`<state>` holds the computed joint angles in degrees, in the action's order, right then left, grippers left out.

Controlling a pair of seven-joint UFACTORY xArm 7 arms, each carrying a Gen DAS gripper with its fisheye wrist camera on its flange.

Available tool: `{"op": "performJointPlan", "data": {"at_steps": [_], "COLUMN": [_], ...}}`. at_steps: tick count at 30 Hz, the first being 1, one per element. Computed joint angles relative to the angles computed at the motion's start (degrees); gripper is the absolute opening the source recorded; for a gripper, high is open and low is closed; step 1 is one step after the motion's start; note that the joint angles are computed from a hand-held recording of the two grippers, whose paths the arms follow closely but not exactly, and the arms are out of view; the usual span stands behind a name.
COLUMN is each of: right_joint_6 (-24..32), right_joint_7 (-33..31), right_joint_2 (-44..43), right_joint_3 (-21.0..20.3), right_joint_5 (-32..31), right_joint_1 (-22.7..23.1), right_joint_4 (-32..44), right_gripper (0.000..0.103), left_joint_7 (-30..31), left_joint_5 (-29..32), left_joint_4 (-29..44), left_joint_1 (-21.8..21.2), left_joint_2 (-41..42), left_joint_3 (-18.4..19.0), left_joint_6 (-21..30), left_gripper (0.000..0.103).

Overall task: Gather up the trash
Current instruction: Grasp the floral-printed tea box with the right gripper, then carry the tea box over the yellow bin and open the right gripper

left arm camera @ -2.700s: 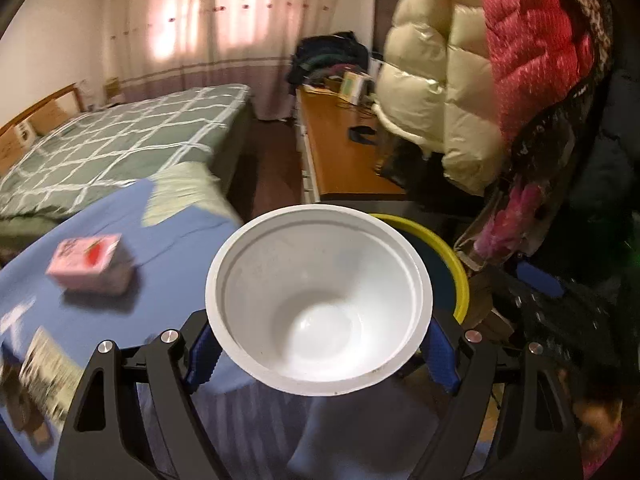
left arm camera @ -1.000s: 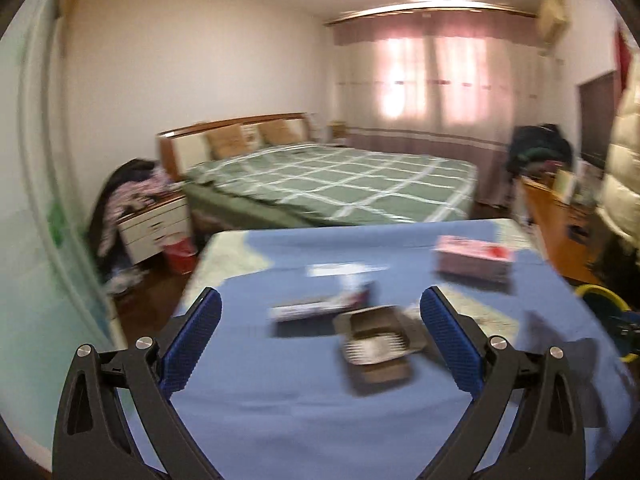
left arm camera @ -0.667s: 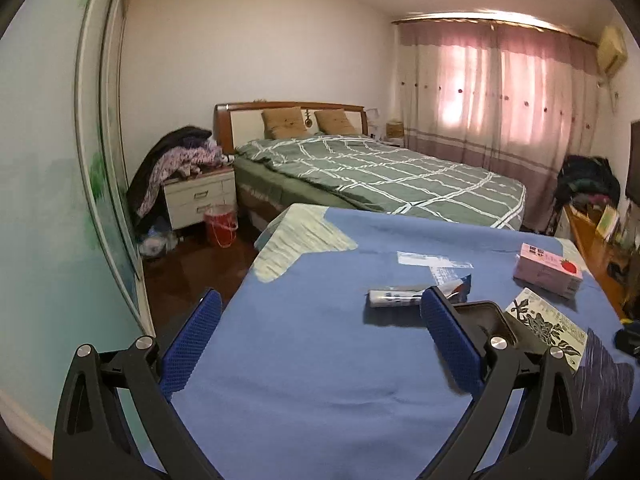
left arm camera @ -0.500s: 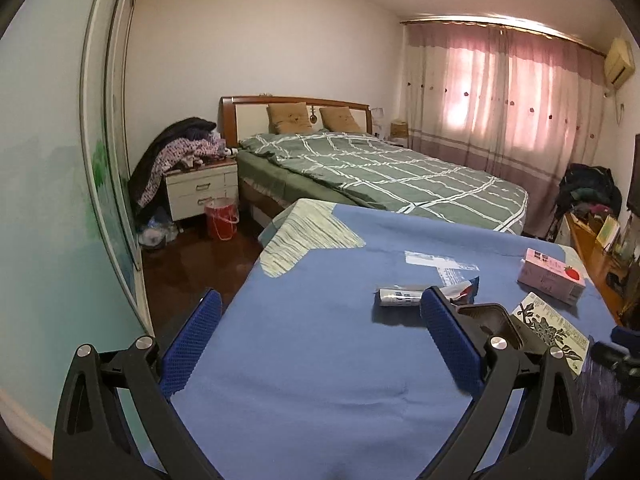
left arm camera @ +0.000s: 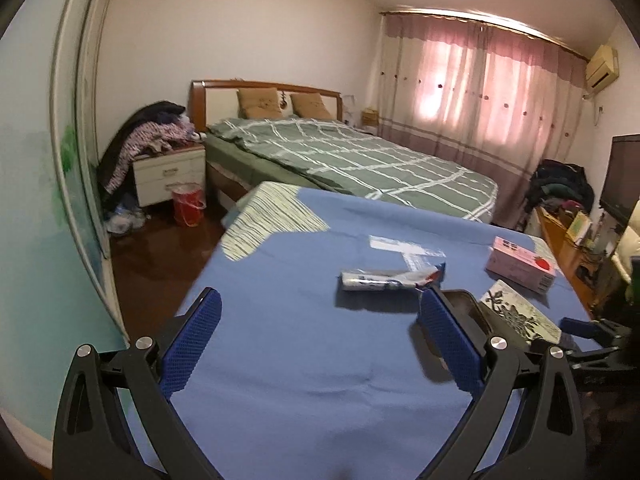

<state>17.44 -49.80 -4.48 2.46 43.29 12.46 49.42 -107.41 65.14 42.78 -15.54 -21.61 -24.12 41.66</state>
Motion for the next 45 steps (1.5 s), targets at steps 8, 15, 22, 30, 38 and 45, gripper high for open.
{"op": "performJointPlan", "data": {"at_steps": [8, 15, 22, 30, 38, 45], "right_joint_6": [0.00, -2.70, -1.15, -1.01, -8.88, -10.01], "right_joint_7": [2.77, 0.94, 0.90, 6.06, 15.10, 19.97], "right_joint_2": [0.79, -1.51, -4.06, -10.25, -18.01, -20.34], "right_joint_3": [0.76, -0.34, -3.27, -5.82, -8.06, -13.68], "right_joint_5": [-4.08, -0.74, 4.07, 3.50, -3.26, -8.52], "right_joint_1": [-0.53, 0.71, 0.48, -0.67, -3.48, -3.77], "right_joint_4": [0.04, -2.41, -3.01, -8.13, -14.51, -14.02], "right_gripper": [0.077, 0.075, 0.075, 0.074, 0.072, 0.071], "left_joint_7": [-0.32, 0.90, 2.43, 2.64, 1.70, 1.62], "left_joint_5": [0.65, 4.69, 8.45, 10.14, 9.31, 9.54], "left_joint_4": [0.80, 3.59, 5.98, 6.27, 5.11, 5.08], "left_joint_1": [0.14, -1.77, -5.20, -7.68, -6.85, -6.39], "left_joint_2": [2.28, 5.38, 7.56, 7.77, 6.73, 6.78], "left_joint_3": [0.75, 0.43, 0.69, 2.10, 3.49, 2.70], "left_joint_6": [-3.57, -2.23, 1.81, 2.27, -2.01, -1.65], "left_gripper": [0.098, 0.098, 0.098, 0.098, 0.098, 0.098]}}
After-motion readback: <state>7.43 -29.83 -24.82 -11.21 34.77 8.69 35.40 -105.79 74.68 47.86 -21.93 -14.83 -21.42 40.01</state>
